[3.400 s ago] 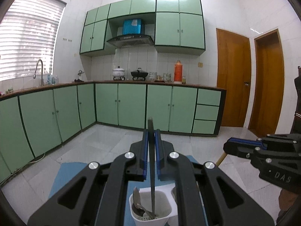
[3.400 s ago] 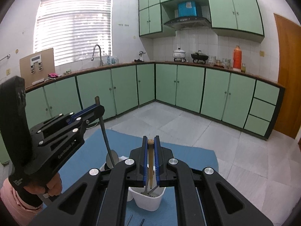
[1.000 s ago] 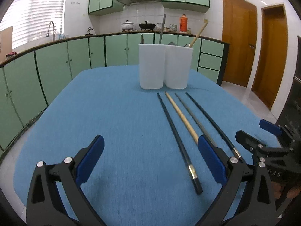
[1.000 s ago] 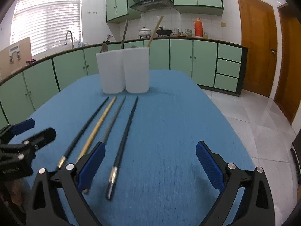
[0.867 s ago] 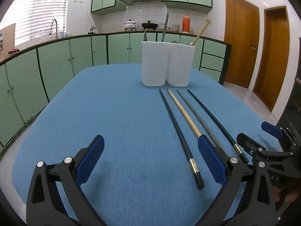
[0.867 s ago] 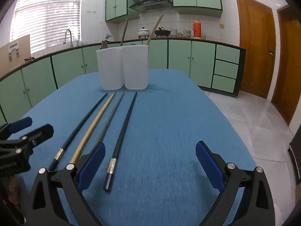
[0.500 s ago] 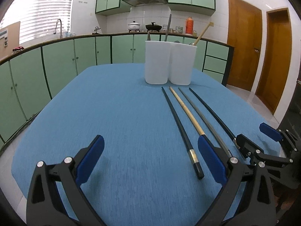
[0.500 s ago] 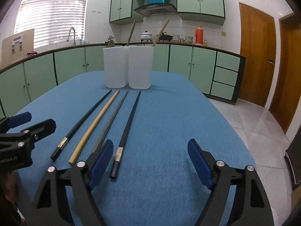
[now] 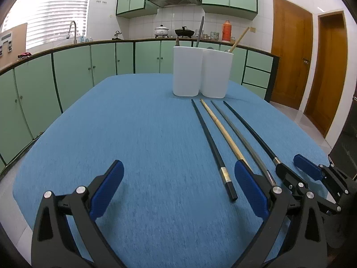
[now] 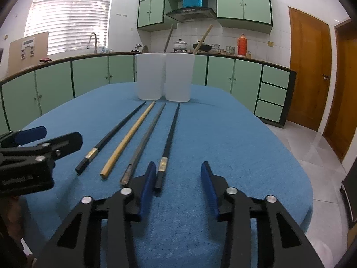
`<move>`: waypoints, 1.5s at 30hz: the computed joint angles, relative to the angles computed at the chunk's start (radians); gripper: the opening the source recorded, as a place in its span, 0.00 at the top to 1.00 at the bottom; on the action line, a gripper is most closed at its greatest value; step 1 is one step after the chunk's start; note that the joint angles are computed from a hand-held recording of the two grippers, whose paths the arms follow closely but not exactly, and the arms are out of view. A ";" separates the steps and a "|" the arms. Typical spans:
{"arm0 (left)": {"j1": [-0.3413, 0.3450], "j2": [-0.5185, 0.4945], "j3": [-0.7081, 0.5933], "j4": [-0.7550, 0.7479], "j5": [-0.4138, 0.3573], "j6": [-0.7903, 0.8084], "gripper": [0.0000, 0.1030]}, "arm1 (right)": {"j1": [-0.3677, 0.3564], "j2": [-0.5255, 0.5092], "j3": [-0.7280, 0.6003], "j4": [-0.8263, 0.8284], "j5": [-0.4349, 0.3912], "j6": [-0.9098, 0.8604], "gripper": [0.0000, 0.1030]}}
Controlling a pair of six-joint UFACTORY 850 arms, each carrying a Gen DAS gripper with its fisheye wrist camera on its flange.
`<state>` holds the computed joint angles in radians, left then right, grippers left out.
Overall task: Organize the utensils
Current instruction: 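Close left gripper on gold-banded black chopstick while right gripper closes on black chopstick, then lift both held chopsticks and carry them above the white holder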
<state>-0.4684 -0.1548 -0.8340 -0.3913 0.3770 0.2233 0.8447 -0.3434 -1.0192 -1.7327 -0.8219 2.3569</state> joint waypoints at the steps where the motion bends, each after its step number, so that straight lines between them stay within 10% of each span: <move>1: -0.001 0.000 0.002 -0.002 0.002 0.002 0.06 | 0.003 -0.001 0.000 -0.002 -0.004 -0.001 0.65; 13: -0.016 0.009 0.023 -0.026 0.015 0.028 0.06 | 0.020 -0.019 -0.014 -0.006 -0.008 -0.023 0.92; 25: -0.043 0.002 0.021 -0.093 0.016 0.095 0.08 | 0.022 0.003 0.013 0.014 -0.031 0.007 0.94; 45: -0.075 -0.024 -0.001 -0.042 -0.011 0.071 0.92 | 0.015 0.032 0.058 0.000 -0.036 0.079 0.94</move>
